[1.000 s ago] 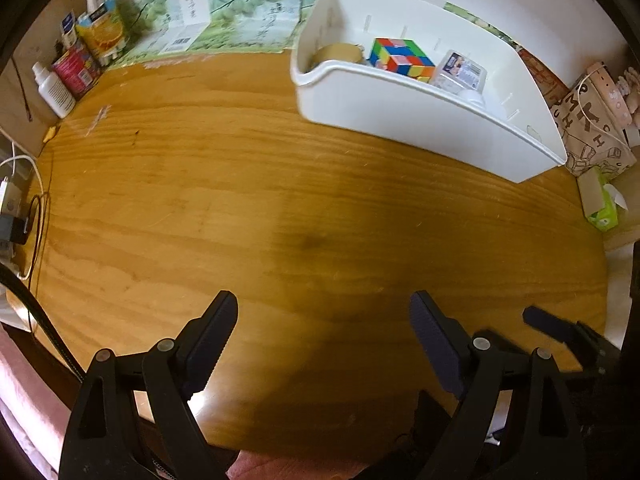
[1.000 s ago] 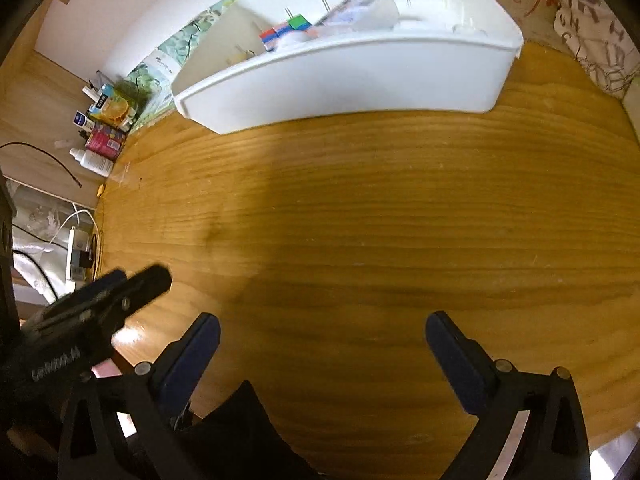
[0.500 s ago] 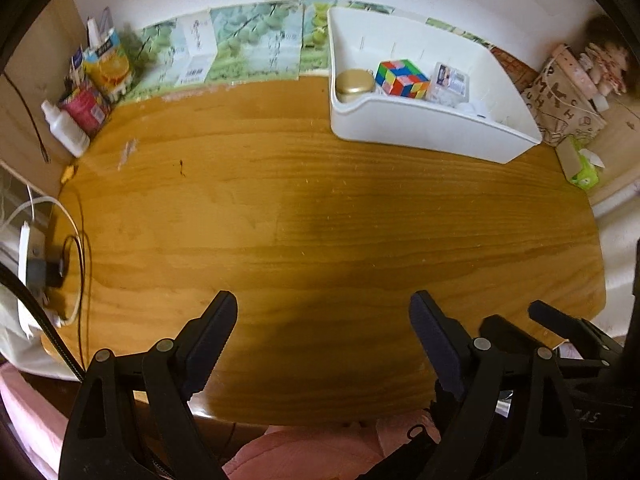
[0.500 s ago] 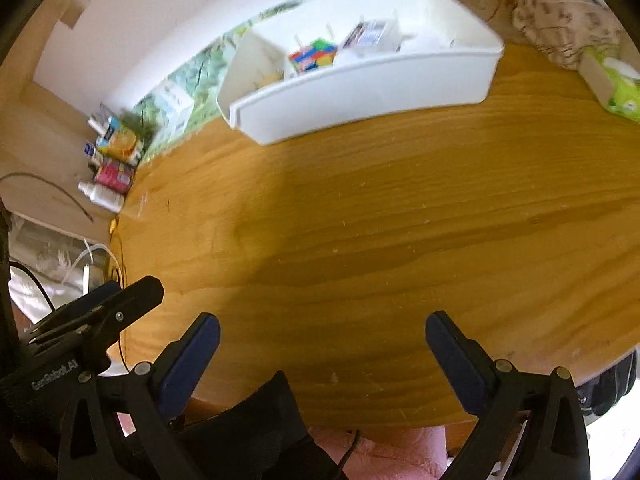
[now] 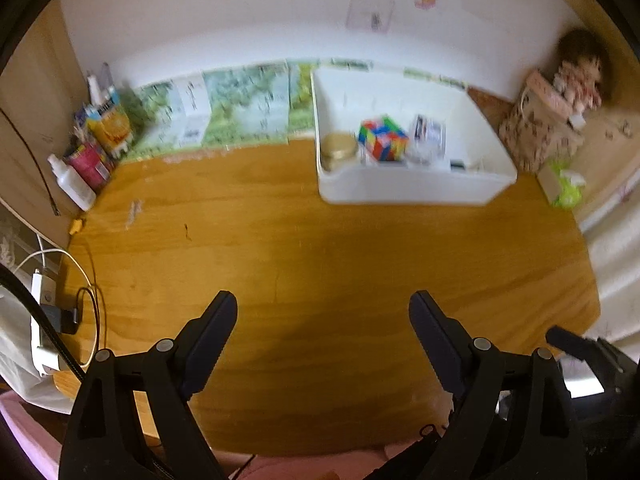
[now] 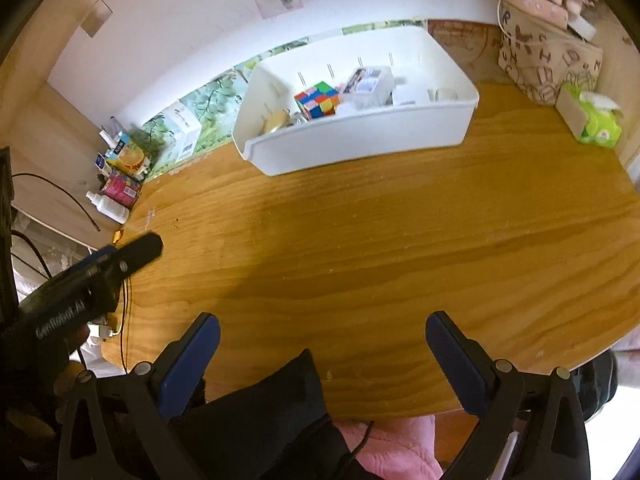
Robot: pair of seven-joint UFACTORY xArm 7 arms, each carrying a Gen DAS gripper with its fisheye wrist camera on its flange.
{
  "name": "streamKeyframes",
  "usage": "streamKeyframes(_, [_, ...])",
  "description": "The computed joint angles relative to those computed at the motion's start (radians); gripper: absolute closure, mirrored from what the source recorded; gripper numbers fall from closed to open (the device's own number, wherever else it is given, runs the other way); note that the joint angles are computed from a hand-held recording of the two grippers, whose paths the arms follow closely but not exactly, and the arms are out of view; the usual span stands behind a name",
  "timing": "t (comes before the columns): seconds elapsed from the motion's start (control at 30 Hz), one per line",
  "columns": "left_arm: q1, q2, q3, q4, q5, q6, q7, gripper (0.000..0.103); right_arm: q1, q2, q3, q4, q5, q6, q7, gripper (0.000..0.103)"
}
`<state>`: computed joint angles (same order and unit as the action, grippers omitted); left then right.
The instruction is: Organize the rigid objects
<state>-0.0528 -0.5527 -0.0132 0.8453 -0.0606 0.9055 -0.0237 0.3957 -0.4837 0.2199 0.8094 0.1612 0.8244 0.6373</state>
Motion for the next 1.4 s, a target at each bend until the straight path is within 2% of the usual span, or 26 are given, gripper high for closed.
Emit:
streamKeyframes(0.17, [0.029, 0.004, -0.058, 0.012, 0.044, -0.065, -0.131, 0.013, -0.028, -0.033, -0.038, 0.028, -0.043, 0.055, -0.091, 0.000])
streamKeyframes(0.3, [0.007, 0.027, -0.097, 0.039, 0.063, -0.074, -0.223, 0.013, -0.061, -0.057, -0.075, 0.028, -0.065, 0.047, -0.188, 0.000])
streamKeyframes(0.4, [-0.010, 0.040, -0.130, 0.053, 0.088, -0.078, -0.298, 0.012, -0.069, -0.063, -0.118, 0.018, -0.034, 0.026, -0.285, 0.000])
streamKeyframes(0.53, [-0.029, 0.063, -0.179, 0.077, 0.140, -0.074, -0.410, 0.010, -0.077, -0.043, -0.189, 0.019, 0.060, 0.037, -0.430, 0.000])
streamKeyframes(0.67, [-0.039, 0.086, -0.211, 0.105, 0.197, -0.053, -0.529, 0.010, -0.114, -0.048, -0.183, 0.020, 0.060, 0.042, -0.518, 0.000])
streamKeyframes(0.8, [-0.057, 0.108, -0.226, 0.138, 0.253, -0.011, -0.594, 0.010, -0.135, -0.068, -0.178, 0.009, 0.062, 0.022, -0.565, 0.000])
streamKeyframes(1.0, [-0.071, 0.085, -0.231, 0.133, 0.319, 0.013, -0.651, 0.010, -0.133, -0.086, -0.163, -0.013, 0.082, 0.013, -0.596, 0.000])
streamKeyframes(1.13, [-0.081, 0.086, -0.237, 0.141, 0.353, 0.034, -0.645, 0.010, -0.141, -0.128, -0.143, -0.046, 0.074, -0.017, -0.562, 0.000])
streamKeyframes(1.27, [-0.092, 0.048, -0.224, 0.101, 0.366, -0.008, -0.619, 0.010, -0.131, -0.152, -0.125, -0.076, 0.073, -0.044, -0.528, 0.000])
streamKeyframes(1.4, [-0.092, 0.007, -0.219, 0.069, 0.372, -0.036, -0.585, 0.010, -0.147, -0.197, -0.092, -0.103, 0.039, -0.064, -0.446, 0.000])
